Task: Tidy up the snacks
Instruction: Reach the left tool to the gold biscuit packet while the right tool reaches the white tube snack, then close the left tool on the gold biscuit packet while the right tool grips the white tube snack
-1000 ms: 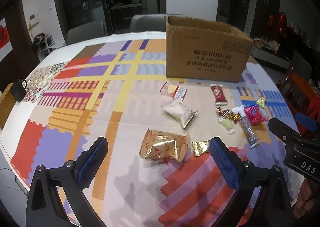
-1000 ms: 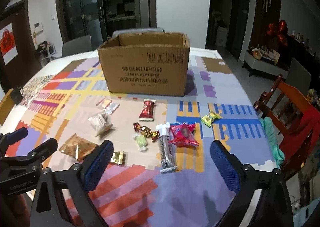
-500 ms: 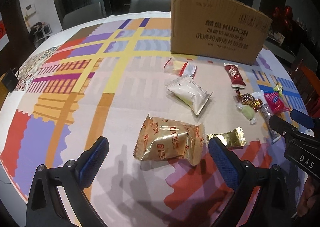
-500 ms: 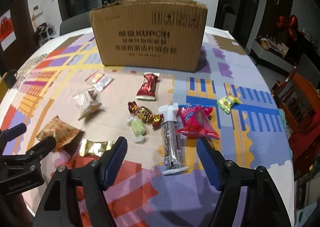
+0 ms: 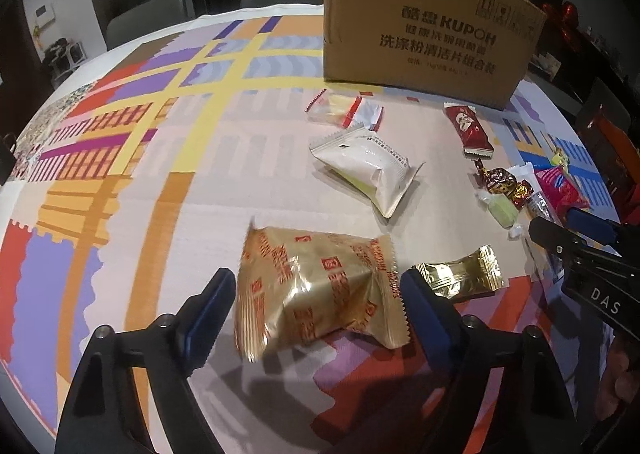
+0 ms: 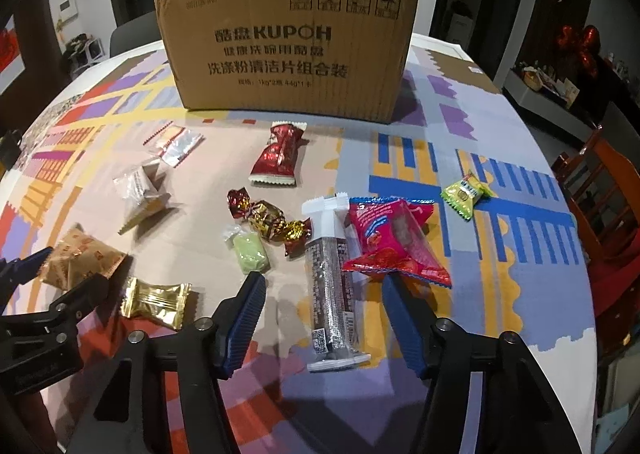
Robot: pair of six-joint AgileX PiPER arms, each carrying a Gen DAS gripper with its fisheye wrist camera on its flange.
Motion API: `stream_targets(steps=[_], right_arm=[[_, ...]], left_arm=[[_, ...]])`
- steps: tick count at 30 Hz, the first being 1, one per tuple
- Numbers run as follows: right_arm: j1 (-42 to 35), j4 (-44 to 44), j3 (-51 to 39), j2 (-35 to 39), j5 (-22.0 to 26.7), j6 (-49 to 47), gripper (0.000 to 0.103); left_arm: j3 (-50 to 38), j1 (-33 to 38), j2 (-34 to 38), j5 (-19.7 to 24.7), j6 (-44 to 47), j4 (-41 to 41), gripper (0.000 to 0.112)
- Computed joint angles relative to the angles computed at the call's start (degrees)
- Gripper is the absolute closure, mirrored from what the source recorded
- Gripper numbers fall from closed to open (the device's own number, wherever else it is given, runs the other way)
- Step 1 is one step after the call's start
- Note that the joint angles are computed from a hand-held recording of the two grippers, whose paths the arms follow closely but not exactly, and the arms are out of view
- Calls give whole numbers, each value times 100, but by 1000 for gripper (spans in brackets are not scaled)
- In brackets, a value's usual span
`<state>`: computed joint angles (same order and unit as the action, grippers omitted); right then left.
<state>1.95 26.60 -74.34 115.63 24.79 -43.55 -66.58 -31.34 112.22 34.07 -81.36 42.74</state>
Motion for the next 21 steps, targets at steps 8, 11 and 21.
stream_targets(steps=[8,11,21], right_arm=[[3,65,-185,229,133,-42,63],[-5,259,-152,215,130,-279,74],[0,656,11,101,99,-667,83]], left_arm=[[18,31,66,-168,-25,77,43],[54,41,39,-222,5,52,46],[139,-15,-110,-161,-116,232,61]])
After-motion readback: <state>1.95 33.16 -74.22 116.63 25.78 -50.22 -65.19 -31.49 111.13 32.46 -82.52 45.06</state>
